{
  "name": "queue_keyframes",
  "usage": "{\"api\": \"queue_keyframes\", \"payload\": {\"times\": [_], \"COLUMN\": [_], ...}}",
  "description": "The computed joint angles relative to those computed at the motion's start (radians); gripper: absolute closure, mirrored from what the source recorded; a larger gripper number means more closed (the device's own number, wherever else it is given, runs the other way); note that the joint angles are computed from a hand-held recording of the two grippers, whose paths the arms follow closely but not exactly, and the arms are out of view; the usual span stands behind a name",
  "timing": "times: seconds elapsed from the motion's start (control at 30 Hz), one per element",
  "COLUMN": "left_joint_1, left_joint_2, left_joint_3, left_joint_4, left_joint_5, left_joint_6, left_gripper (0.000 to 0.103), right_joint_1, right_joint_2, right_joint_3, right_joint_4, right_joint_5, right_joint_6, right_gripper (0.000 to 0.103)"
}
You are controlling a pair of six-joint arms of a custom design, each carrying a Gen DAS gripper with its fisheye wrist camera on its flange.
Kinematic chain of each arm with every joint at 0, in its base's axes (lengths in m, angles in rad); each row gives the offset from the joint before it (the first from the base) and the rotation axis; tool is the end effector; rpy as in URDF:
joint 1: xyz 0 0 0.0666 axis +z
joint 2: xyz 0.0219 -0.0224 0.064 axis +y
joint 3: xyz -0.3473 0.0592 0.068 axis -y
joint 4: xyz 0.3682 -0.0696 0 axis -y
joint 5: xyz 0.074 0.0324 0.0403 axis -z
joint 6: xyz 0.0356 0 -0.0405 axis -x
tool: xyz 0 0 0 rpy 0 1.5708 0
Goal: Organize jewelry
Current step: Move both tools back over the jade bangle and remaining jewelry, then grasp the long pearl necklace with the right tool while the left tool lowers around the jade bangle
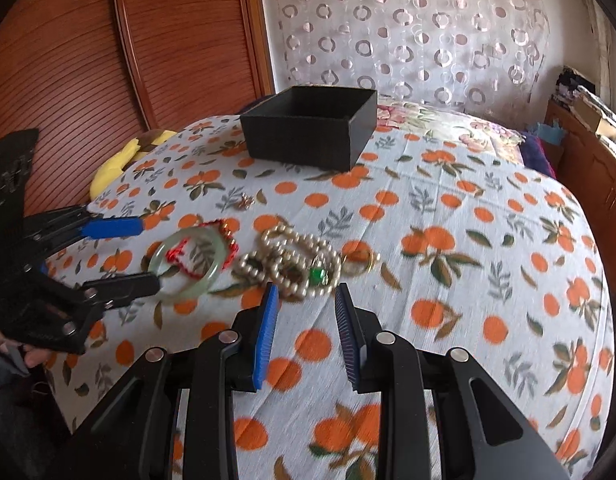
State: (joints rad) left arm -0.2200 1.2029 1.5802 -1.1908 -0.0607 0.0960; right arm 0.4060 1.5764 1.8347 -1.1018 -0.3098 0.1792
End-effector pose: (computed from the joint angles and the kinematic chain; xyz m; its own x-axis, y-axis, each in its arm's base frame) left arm 0.3691 -0.0807 0.5350 -0.7229 0.0636 -0.6880 0.1084 0.9939 -0.0220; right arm 0.4731 0.2147 0.4908 -0.5750 -0.4320 -0.6948 -0.6757 0.7296 0.1056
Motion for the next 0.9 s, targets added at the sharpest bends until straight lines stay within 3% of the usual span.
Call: {"api": "queue_keyframes", "payload": {"times": [0.1,0.13,0.17,0.2,0.47,0.7,0.77,0.83,0.9], "left_joint_1": [-0.012,-0.017,-0.023,-0.025,-0.03,-0.016,-0.016,-0.019,-0.016], "left_joint_2": [0.027,0.036,0.045,0.05,0.12,0.133,0.131,0.119,0.114], "left_joint_3": [0.026,0.034,0.042,0.045,0.096,0.107,0.105,0.093,0.089], "left_joint_4": [-0.017,-0.022,-0.023,-0.021,-0.074,-0.08,-0.075,-0.054,-0.052], "left_joint_5": [-0.015,-0.021,-0.027,-0.03,-0.073,-0.052,-0.053,-0.06,-0.064], "left_joint_6": [0.001,0.001,-0.001,-0.004,-0.005,0.004,0.009,0.013,0.021], "left_gripper": [0.03,0.027,0.016,0.014,0.014,0.013,0.017,0.033,0.034], "right_joint_1": [-0.002,-0.003,-0.003,-0.002,0.007,0.008,0.007,0.007,0.005], "right_joint_2": [-0.028,-0.038,-0.047,-0.052,-0.075,-0.081,-0.079,-0.079,-0.077], "right_joint_3": [-0.042,-0.054,-0.064,-0.068,-0.111,-0.125,-0.122,-0.121,-0.118], "right_joint_4": [0.006,0.014,0.023,0.025,0.038,0.046,0.04,0.037,0.035], "right_joint_5": [-0.008,-0.016,-0.019,-0.019,-0.018,-0.02,-0.023,-0.027,-0.031], "right_joint_6": [-0.006,-0.008,-0.01,-0.01,-0.001,-0.001,-0.005,-0.008,-0.01], "right_gripper": [0.071,0.071,0.071,0.071,0.071,0.071,0.071,0.071,0.071]}}
